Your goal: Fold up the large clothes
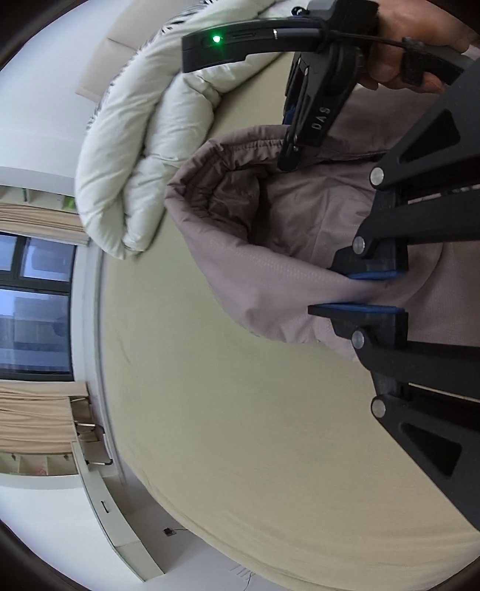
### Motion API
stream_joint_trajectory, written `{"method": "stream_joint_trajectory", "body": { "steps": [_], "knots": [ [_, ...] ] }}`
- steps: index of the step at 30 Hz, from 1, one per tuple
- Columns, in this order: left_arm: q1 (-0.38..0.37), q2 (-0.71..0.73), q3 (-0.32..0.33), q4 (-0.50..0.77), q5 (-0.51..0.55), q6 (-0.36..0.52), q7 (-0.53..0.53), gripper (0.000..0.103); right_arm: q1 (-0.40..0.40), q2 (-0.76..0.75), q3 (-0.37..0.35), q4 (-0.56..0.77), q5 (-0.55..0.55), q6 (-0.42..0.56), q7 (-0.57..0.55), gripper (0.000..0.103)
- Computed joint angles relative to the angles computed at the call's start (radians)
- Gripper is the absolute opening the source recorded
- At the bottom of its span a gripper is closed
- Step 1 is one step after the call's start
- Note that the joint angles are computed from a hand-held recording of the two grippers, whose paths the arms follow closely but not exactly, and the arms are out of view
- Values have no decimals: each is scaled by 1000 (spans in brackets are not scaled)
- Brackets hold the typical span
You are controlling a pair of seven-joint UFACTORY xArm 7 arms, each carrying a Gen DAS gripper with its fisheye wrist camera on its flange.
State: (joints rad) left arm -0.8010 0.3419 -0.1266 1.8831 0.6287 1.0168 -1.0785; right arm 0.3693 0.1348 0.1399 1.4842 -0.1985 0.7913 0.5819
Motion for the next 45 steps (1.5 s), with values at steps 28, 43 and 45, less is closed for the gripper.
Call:
{"method": "stream_joint_trajectory", "body": {
  "steps": [28,43,45],
  "knots": [
    [5,-811,-484,-789,-116,32,-635,25,177,-1582,206,-1058,381,228,273,68],
    [165,-379,-480,-527,-17,-23,-397,24,19,-815,152,-698,302,-6,-42,33],
    [152,-392,-442,-610,-45,-76,-421,16,46,-750,135,-744,324,-34,-62,33]
  ]
}}
